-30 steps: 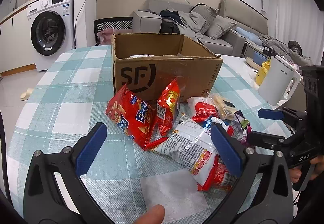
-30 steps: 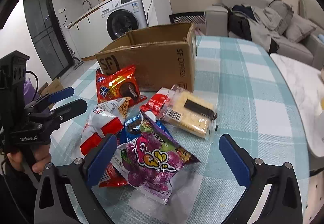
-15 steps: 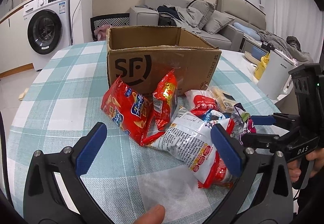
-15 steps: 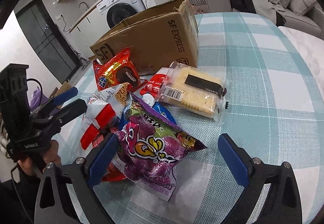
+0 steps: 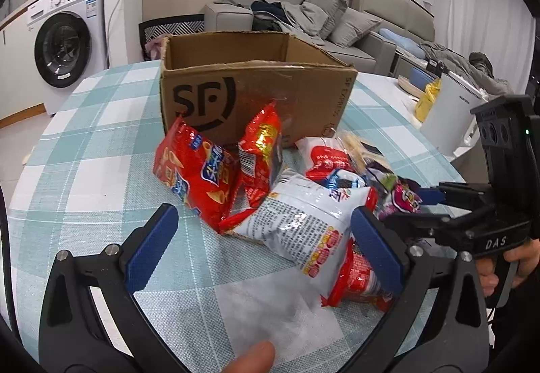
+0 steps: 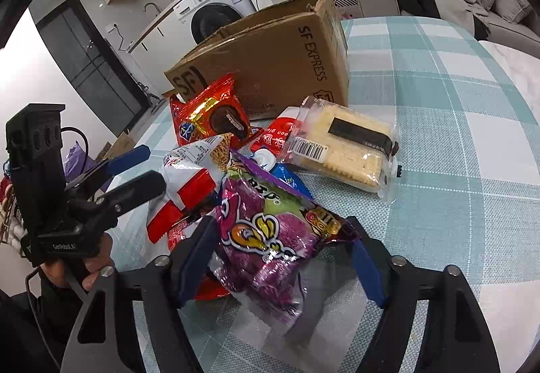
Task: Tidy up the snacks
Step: 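Grasp a white chip bag with the left gripper while the right grasps the purple candy bag, then lift both bags and carry them over the cardboard box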
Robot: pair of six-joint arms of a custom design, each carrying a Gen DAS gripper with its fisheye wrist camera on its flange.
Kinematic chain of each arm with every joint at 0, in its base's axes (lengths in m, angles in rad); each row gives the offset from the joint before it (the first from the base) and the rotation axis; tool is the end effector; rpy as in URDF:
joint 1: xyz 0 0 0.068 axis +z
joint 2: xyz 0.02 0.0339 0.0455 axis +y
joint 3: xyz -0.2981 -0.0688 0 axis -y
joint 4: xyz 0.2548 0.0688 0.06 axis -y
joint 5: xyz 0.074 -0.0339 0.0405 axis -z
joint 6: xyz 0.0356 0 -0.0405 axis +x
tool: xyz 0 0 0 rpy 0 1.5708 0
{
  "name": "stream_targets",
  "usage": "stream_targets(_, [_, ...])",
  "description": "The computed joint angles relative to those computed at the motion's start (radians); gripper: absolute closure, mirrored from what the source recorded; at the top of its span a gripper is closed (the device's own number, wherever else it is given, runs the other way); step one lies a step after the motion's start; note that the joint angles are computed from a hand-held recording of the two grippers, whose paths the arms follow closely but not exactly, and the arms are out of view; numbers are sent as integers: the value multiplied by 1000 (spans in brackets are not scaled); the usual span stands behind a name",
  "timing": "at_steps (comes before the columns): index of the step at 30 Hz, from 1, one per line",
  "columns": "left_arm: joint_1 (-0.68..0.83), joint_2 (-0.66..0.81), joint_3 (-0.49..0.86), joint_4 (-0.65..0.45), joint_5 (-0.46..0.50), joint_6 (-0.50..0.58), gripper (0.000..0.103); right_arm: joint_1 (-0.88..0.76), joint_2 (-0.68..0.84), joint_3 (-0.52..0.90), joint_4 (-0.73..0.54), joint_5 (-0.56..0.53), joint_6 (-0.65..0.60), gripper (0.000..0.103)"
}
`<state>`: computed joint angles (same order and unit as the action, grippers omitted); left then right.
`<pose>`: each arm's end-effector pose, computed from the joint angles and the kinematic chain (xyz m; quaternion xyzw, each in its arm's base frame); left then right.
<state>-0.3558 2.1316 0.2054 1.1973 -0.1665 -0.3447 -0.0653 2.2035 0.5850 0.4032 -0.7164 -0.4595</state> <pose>0.2153 -0.0737 0.0335 -0.0289 0.9097 -0.0684 0.4085 0.2801 0.0051 0.0020 -0.2413 0.8918 0.2903 0.2494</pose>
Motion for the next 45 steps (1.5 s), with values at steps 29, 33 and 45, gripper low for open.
stream_targets(29, [-17, 50, 119, -115, 114, 72, 46, -43, -9, 1, -31, -50, -83, 50])
stream_targets(33, [-21, 41, 93, -82, 106, 68, 48, -43, -19, -7, -24, -54, -85, 51])
stream_targets(45, [-14, -82, -19, -13, 79, 63, 48, -80, -106, -54, -8, -105, -77, 51])
